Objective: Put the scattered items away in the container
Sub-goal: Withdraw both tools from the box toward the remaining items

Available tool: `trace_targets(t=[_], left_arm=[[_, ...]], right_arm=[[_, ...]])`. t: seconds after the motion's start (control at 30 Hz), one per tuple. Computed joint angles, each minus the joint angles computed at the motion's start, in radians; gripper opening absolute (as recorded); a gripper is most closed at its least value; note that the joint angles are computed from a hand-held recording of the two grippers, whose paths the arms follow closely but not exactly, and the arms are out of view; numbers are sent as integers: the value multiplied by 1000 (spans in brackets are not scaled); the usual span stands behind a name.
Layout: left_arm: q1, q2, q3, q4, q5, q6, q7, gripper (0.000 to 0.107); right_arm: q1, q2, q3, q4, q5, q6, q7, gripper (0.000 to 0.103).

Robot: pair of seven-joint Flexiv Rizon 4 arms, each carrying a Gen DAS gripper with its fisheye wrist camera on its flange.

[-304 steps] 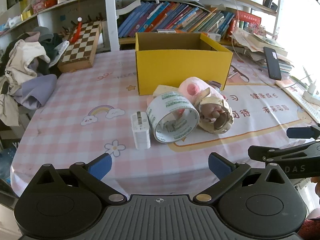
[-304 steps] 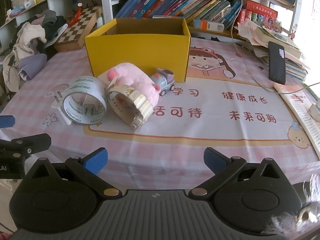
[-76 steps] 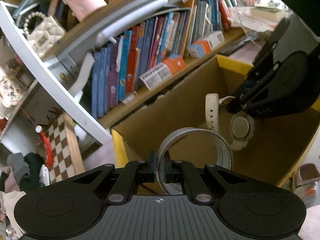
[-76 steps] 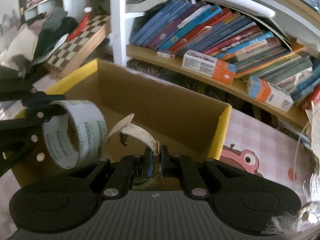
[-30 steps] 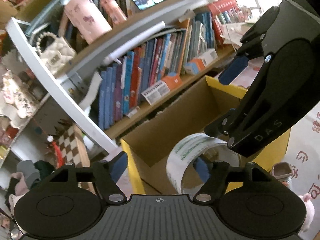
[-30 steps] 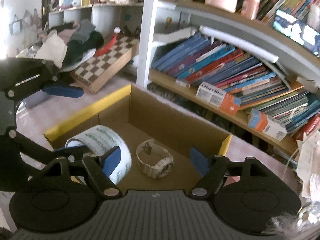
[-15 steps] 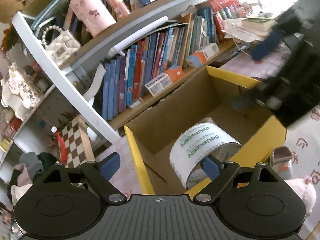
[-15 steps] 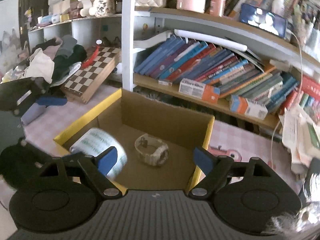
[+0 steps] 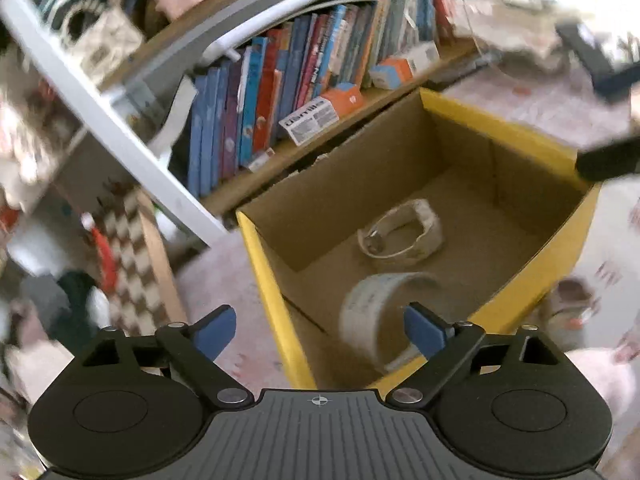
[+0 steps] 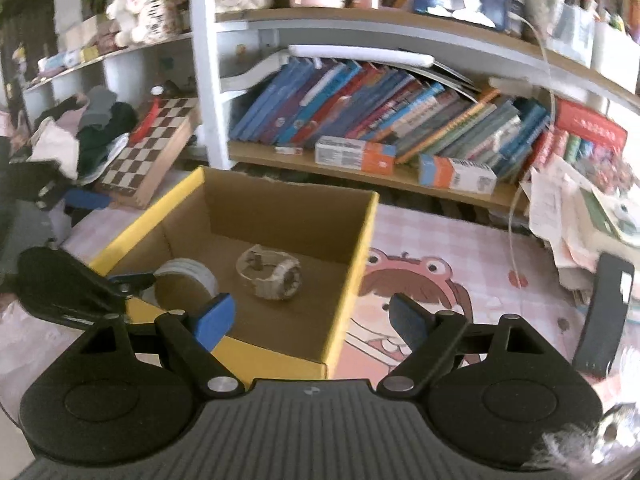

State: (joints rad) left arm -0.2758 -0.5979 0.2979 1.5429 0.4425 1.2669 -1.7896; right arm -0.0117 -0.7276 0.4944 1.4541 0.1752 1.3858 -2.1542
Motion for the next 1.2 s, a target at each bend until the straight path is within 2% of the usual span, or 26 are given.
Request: trace_targets(t=[0.07, 0.17, 0.23, 0.33, 0.57, 0.77, 0.9, 1.07, 1.2], left_arm=[[39, 26, -41, 48, -51, 36, 3, 98], [11, 41, -7, 85, -45, 47, -33, 102], [-13, 48, 13, 97, -25, 13, -43, 102], [-18, 65, 12, 133, 0, 6, -63, 102], [-49, 122, 40, 226, 60, 88, -179, 102], [-170, 170, 165, 263, 236, 163, -393, 102], [-230, 209, 217, 279, 367, 162, -555, 102], [-266, 256, 233, 300, 501, 125, -710, 102], [-288, 290, 223, 323, 589, 68, -816, 102]], right_arm=[[-1, 0, -7, -3, 7, -12, 16, 84], [-3, 3, -8, 5, 17, -14, 23, 84], [-9, 7, 0, 15, 25, -15, 18, 84], [-13, 19, 8, 38, 34, -9, 6, 84], [-24, 59, 23, 110, 55, 16, -6, 84], [-34, 103, 42, 197, 66, 59, -2, 84], [-51, 128, 71, 256, 72, 101, 2, 85], [-73, 146, 110, 339, 60, 185, 31, 85], [-60, 164, 100, 411, 45, 268, 89, 86]])
